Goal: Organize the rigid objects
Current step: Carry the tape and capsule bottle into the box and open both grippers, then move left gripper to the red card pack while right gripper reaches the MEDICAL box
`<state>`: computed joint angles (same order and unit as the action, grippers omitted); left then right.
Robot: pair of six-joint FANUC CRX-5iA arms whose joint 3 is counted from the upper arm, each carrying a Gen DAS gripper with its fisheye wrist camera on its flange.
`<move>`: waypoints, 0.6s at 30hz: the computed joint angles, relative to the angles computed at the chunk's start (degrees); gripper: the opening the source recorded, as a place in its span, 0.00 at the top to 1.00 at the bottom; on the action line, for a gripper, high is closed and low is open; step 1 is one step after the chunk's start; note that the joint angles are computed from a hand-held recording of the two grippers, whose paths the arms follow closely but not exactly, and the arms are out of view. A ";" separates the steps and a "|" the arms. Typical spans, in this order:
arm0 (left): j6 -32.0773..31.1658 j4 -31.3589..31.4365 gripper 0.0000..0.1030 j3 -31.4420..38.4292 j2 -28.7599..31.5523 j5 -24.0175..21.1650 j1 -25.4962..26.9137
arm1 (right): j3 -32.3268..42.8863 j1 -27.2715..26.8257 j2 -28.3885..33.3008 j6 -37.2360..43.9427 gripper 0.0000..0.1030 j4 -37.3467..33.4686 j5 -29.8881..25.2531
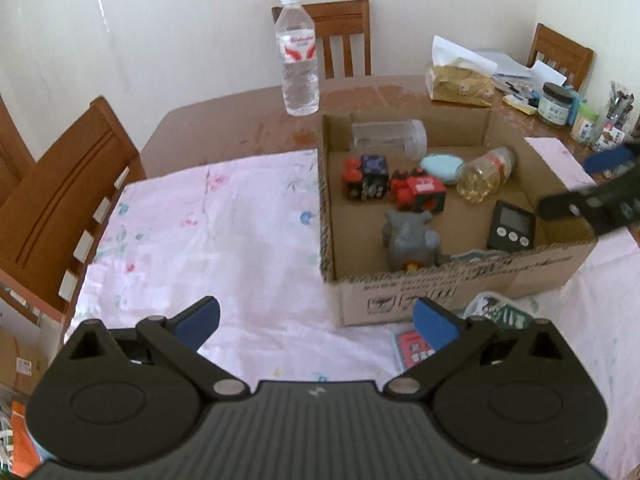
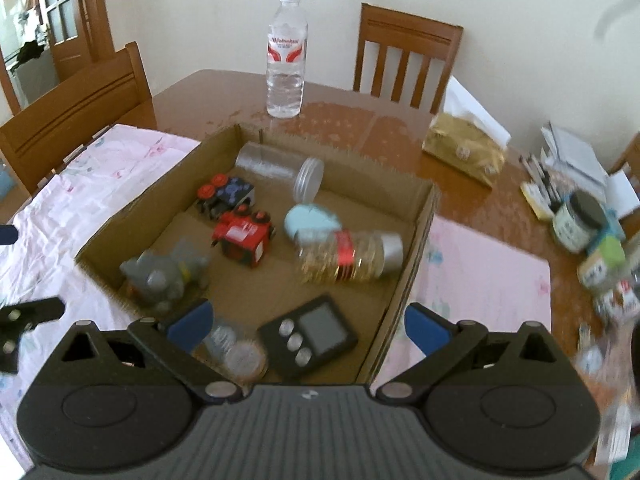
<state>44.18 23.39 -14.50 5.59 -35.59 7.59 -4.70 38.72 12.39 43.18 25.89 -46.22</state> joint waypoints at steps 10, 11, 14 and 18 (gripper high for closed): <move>-5.12 2.96 0.01 -1.01 0.71 -1.05 2.28 | 2.48 4.87 0.97 1.29 0.00 -9.67 -3.65; -6.17 3.78 0.01 -1.22 0.70 -1.05 2.51 | 2.67 5.29 1.26 0.94 0.00 -9.84 -3.39; -8.23 5.16 0.01 -1.35 0.92 -1.15 3.13 | 3.70 6.49 3.09 -1.04 0.00 -9.40 -2.27; -10.15 6.15 0.01 -1.50 1.16 -1.56 3.87 | 6.10 7.53 6.68 -5.02 0.00 -6.91 -3.75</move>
<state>34.03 29.54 -16.01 6.75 -37.14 11.46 1.40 46.26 19.06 38.16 18.97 -49.97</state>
